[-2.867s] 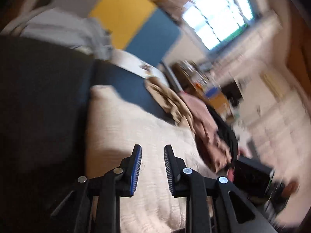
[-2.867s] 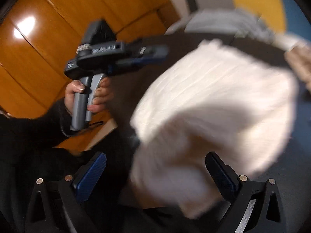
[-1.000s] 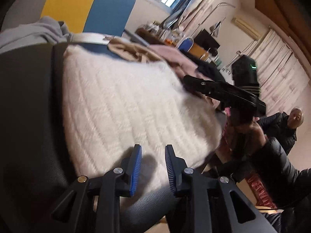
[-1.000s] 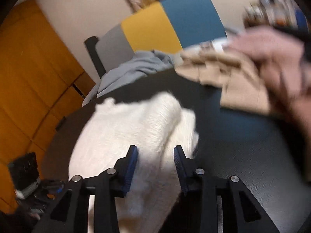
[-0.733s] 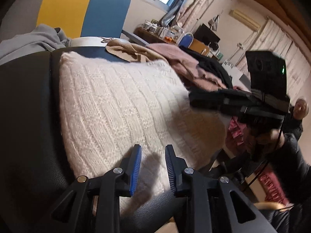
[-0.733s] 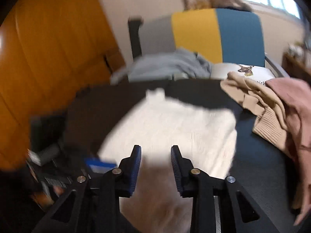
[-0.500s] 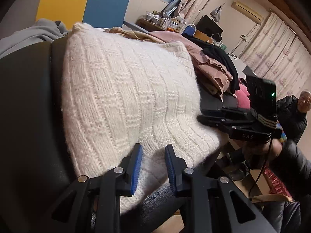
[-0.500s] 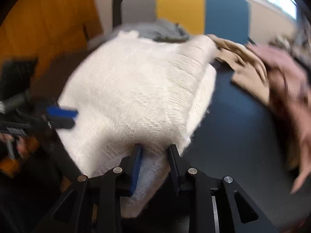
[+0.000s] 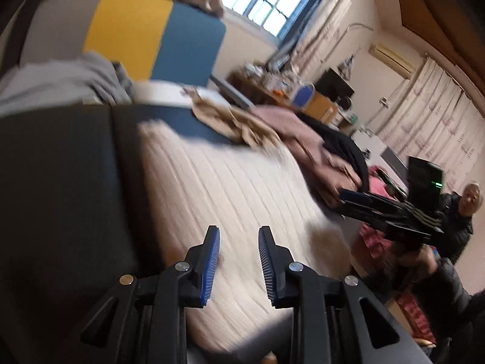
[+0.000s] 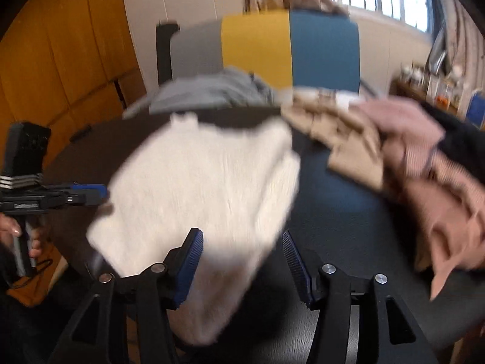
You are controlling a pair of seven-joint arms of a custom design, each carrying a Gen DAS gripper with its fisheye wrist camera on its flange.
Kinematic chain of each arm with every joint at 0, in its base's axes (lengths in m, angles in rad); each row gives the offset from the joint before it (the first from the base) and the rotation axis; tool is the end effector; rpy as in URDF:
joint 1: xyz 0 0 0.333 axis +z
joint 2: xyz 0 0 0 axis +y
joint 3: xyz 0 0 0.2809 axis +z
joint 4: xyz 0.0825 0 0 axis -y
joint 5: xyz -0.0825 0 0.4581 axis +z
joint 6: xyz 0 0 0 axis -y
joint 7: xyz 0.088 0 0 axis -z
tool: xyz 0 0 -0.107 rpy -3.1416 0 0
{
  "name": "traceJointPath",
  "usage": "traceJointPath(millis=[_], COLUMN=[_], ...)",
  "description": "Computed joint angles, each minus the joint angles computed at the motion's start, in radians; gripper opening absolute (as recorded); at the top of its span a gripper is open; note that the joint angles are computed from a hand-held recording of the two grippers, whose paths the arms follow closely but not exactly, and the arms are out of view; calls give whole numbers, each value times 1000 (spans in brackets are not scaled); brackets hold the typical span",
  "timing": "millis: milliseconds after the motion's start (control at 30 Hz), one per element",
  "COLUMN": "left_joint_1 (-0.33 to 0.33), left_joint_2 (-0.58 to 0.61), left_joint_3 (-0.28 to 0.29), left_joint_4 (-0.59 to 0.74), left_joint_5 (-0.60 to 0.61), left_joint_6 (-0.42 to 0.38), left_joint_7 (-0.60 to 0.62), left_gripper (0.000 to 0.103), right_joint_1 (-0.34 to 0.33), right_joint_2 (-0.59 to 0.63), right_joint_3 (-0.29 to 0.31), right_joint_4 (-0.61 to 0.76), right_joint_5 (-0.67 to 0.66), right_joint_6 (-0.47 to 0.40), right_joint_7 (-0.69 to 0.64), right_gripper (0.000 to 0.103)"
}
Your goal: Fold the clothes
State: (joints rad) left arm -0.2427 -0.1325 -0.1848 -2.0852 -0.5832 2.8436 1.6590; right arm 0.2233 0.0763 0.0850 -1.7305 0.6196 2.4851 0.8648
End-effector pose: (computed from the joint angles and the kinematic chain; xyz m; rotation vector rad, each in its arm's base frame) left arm 0.5895 -0.2406 0.5205 -1.8313 1.9171 -1.3214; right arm 0.6718 0.2096 0.5512 -2.0756 1.0340 -0.3059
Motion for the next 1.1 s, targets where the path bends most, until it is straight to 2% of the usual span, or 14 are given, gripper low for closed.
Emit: traceJointPath(millis=[100,300,400,467,500,533,567,633,667,733,867,967,1033,1100], left_joint_1=[25,81,103,105,101,98,99,142,132,115,106,88,104,148], left_joint_2=[59,259,359,440,490,544,588,602,583,551,534,531,493,419], left_joint_3=[14,8,-6,-2,6,13,14,-29,-24,-15,-7,13,5,-33], left_joint_4=[80,339,458,550,603,663,705,688,654,597,562,569,525,427], left_joint_5=[40,156,178,224,251,276,284,184,200,235,251,303,266,141], left_joint_6=[-10,-157,-236,-317,-370,-427,-456,-405,-365,-298,-242,-243,-198,-119], left_joint_7=[22,86,142,138,93,51,21,37,31,16,-36,-119,-162,-154], left_gripper=[27,27,27,27,27,32,34,33,33,34,34,33,33,33], right_joint_1=[9,37,39,23,10,0,-8,-18,-21,-29,-28,-24,-21,-18], right_joint_2=[57,192,201,209,203,189,177,162,159,168,169,166,163,162], right_joint_3=[18,70,76,82,92,105,117,139,147,149,145,139,136,133], right_joint_4=[94,241,215,193,164,121,86,36,22,32,35,34,34,33], right_joint_5=[32,-31,-68,-53,-25,5,36,94,121,161,192,193,189,186], right_joint_6=[-7,-34,16,29,58,112,159,235,260,249,243,240,234,233], right_joint_7=[-8,51,93,121,97,47,-6,-117,-159,-177,-204,-206,-204,-204], right_gripper=[58,59,59,60,60,60,59,59,59,59,60,60,60,61])
